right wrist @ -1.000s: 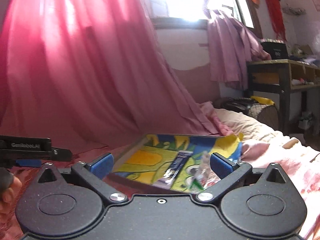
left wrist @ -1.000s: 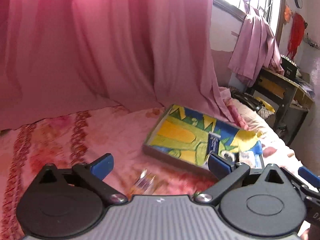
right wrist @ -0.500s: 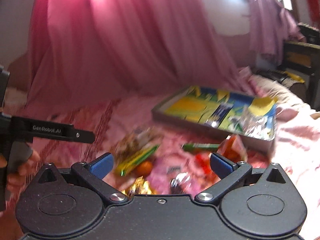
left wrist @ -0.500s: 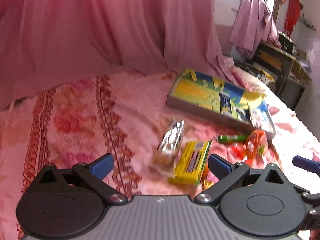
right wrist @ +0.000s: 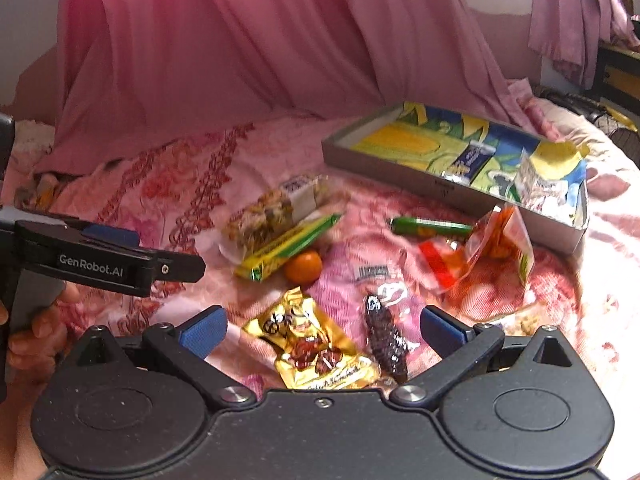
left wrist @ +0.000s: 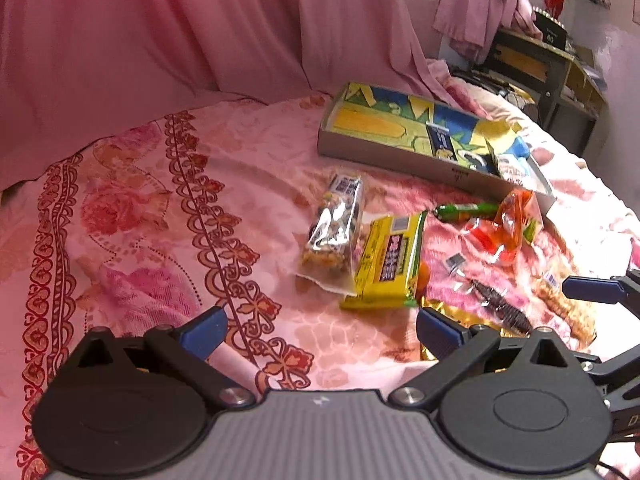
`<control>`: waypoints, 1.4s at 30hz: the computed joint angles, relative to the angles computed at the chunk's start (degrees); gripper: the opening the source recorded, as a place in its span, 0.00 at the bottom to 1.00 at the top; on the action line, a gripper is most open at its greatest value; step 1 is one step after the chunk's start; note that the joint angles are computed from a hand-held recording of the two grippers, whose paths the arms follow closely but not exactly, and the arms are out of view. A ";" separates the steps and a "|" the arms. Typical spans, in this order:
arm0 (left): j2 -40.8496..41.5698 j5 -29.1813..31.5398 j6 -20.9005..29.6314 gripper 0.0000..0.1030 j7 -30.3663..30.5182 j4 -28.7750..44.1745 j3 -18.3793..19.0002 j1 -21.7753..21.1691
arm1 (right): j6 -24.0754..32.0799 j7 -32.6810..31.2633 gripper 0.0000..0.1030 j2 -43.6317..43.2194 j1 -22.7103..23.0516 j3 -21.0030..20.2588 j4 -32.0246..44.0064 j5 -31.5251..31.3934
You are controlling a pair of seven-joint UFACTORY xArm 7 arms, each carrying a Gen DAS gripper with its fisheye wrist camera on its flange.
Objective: Organize snacks
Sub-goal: 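Move both tools back over the remaining snacks, then grasp the yellow wafer pack with the left tool while the right tool grasps the gold candy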
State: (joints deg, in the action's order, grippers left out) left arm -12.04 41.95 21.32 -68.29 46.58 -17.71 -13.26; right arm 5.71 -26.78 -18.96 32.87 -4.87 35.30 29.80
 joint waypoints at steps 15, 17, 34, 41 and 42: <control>1.98 -4.74 -1.51 0.99 5.79 0.98 1.28 -0.89 | 2.57 7.17 0.99 2.69 -8.16 6.38 1.19 -10.29; 3.15 -4.52 -2.15 0.99 7.16 2.28 1.45 -1.25 | 1.51 4.30 0.99 3.42 -7.08 5.44 1.47 -10.91; 14.43 3.53 1.98 0.80 14.62 13.81 6.61 -9.08 | -0.27 -4.39 0.85 6.78 -6.57 6.53 1.96 -13.78; 16.87 0.80 -0.34 0.65 18.12 15.98 8.67 -10.16 | -2.24 -9.16 0.85 5.97 -2.23 3.09 1.86 -6.48; 17.22 0.56 0.01 0.60 18.69 16.49 8.88 -10.34 | -2.36 -8.44 0.85 6.19 -2.93 3.73 1.93 -6.95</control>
